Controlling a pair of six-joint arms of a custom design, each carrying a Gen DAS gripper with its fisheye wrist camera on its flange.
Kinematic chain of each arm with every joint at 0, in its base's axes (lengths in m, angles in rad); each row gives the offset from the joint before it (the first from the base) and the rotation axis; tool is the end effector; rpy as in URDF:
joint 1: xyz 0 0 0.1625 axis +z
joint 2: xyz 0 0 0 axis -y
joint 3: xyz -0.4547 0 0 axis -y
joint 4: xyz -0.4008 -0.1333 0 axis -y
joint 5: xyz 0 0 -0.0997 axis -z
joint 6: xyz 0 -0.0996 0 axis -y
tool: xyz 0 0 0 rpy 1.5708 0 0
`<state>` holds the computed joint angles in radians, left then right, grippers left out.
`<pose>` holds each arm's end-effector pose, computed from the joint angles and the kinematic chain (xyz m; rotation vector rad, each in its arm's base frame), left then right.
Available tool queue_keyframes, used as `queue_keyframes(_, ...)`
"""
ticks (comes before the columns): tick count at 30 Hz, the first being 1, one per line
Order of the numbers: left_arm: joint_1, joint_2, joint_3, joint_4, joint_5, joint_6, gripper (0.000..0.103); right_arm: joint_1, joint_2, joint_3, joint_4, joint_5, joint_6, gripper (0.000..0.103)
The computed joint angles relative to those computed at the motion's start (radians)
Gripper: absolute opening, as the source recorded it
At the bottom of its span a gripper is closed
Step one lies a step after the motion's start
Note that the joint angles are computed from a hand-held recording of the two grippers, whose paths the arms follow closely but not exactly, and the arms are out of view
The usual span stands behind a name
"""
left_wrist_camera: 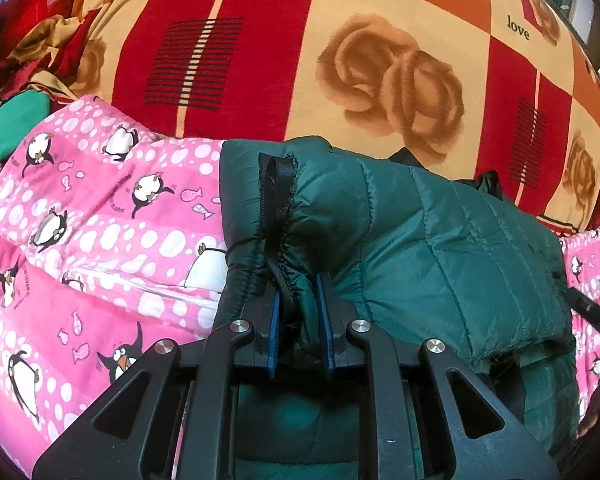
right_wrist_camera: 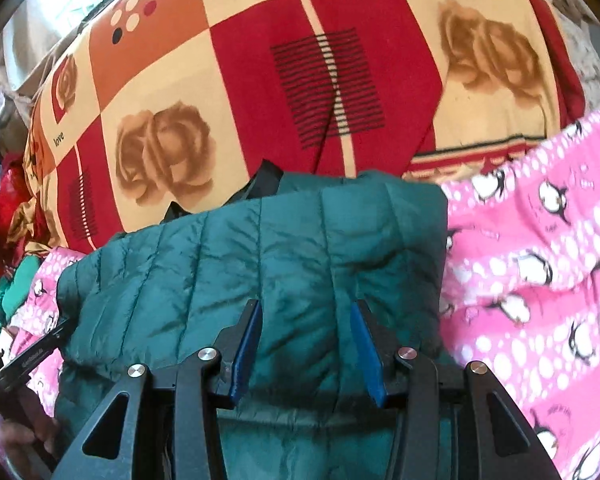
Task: Fold large clothes
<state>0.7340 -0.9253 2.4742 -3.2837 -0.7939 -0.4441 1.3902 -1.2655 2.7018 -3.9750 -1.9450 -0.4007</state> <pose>-0.1552 -0.4136 0.0712 0.4056 2.4702 -0.7767 0.0372 -0.3355 0.2285 0.0254 -2.3330 1.0432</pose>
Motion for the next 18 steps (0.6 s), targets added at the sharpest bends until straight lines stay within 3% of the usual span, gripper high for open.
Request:
queue_keyframes(4, -0.003, 0.002, 0.002, -0.001, 0.007, 0.000, 0.017, -0.018, 0.024, -0.009, 0.036, 0.002, 0.023, 0.044)
queue_keyframes(9, -0.009, 0.006, 0.005, -0.002, 0.015, 0.004, 0.017, 0.006, 0.092, -0.050, 0.045, -0.079, 0.021, 0.044)
queue_keyframes(14, -0.007, 0.001, 0.006, -0.002, 0.005, 0.007, 0.018, 0.048, 0.033, -0.049, 0.127, -0.117, 0.067, 0.044)
queue_keyframes(18, -0.002, -0.002, 0.007, -0.007, -0.007, 0.010, 0.019, 0.085, -0.004, -0.017, 0.094, -0.123, 0.074, 0.044)
